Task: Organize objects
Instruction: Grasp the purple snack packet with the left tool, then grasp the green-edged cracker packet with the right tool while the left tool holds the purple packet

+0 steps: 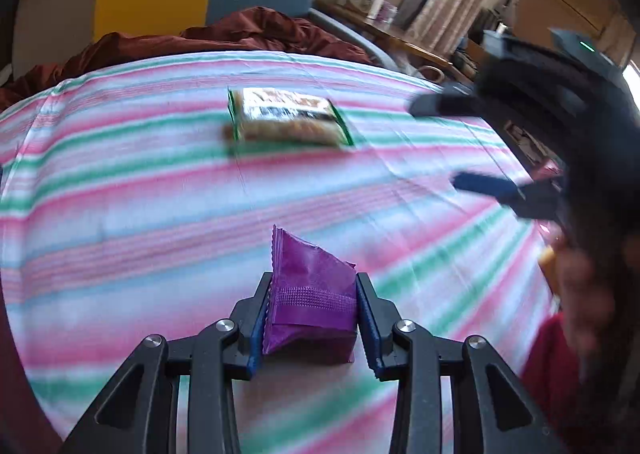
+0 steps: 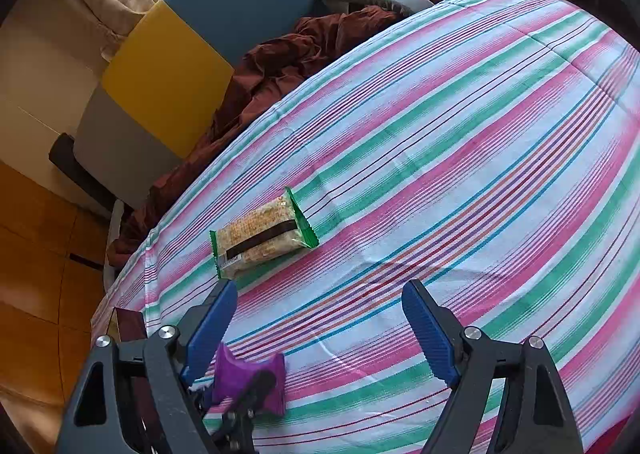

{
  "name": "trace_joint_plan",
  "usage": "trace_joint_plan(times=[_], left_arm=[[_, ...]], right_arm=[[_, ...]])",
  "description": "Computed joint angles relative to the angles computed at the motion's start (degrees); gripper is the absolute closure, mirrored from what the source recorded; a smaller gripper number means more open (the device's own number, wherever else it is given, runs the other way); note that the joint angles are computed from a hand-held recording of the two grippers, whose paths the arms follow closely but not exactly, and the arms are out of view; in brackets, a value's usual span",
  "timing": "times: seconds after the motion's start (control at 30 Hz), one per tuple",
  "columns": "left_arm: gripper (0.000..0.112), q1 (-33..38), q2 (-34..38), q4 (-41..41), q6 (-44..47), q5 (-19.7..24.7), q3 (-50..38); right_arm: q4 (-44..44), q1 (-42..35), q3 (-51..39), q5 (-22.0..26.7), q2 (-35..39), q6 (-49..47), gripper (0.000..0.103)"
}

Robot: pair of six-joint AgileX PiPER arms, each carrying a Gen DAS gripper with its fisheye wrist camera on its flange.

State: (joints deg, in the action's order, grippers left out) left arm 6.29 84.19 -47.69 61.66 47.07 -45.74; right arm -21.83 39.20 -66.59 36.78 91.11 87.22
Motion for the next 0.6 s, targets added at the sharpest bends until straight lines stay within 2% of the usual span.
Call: trace_joint_plan(times=[0.1, 0.17, 0.37, 0.43, 0.6], left_arm=[[0.074, 6.1, -4.92, -1.36, 6.43, 4.0, 5.34], [0.075, 9.07, -6.48, -2.45, 11.06, 5.19, 7.2], [0.075, 10.47, -6.41, -8.5, 21.92, 3.35, 10.38], [0.075, 11.59, -5.39, -9.6, 23.17, 4.58, 10.24], [0.076, 12.97, -2.71, -10.64, 23.94, 7.01, 8.84]], right_arm=[[0.93, 0.29, -1.3, 1.15, 1.26, -2.2, 0.018], [2.4, 0.44, -2.68, 2.18, 2.55, -4.89, 0.018], [4.69, 2.55, -9.5, 7.43, 8.11, -14.16, 0.018], [4.85, 3.21, -12.59, 9.2, 10.16, -17.75, 0.015], [3.19, 4.33, -29.0, 19.73, 19.99, -33.86, 0.01]])
